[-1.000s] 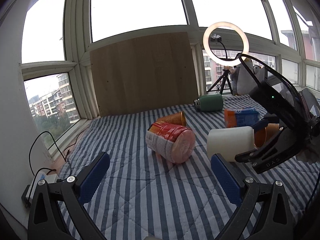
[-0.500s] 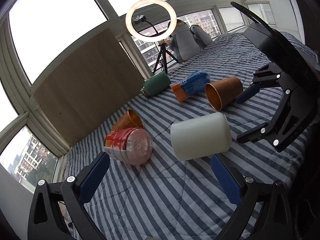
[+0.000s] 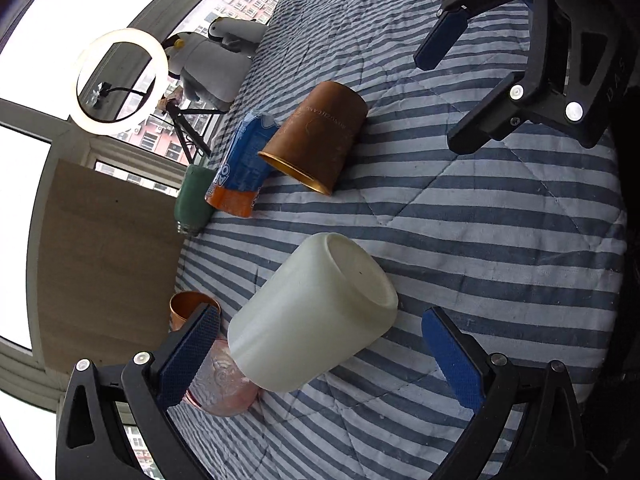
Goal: Flip cup upside down
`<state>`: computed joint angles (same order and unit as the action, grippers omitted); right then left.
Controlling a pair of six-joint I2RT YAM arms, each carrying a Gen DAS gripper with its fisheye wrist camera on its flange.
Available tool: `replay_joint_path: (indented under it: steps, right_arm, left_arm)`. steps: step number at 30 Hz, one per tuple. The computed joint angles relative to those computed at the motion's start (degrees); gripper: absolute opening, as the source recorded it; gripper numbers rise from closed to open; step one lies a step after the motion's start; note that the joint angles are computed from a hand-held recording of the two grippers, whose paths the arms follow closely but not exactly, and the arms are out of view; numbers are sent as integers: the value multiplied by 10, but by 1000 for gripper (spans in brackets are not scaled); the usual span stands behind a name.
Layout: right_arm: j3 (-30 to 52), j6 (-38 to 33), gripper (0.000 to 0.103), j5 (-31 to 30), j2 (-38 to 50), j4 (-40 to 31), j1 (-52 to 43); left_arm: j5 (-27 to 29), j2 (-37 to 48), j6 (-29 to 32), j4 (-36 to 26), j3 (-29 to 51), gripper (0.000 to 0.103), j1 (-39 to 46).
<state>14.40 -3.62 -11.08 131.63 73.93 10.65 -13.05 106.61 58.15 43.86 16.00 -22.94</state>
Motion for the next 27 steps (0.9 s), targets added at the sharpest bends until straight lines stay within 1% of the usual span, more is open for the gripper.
replay_joint_path:
  steps: [4,6,9,12,15,17,20,25,27]
  right_arm:
    - [-2,-5,79,-27,29,29,-28]
    - [0,-8,79,-34,34,31,-34]
    - [2,-3,79,-34,44,41,-39]
    - [-1,7,79,-31,38,41,-43]
    - [-6,11,79,-11,33,46,-38]
    - [-10,9,79,-4,34,54,-36]
    - [-11,6,79,-16,35,54,-43]
    - [-10,7,79,-25,30,45,-56]
    - [-12,11,79,-31,31,49,-63]
  left_arm:
    - [-8,11,15,-48,42,102,0]
    - [-2,28,23,-72,69,103,11]
    - [7,48,25,-99,100,103,21]
    - [6,76,30,-109,123,103,25]
    - [-3,104,16,-129,155,102,27]
    - [9,103,7,-144,164,101,31]
    - [16,102,-10,-183,188,99,33]
    - [13,106,-38,-224,215,99,29]
    - [18,105,-59,-255,234,99,31]
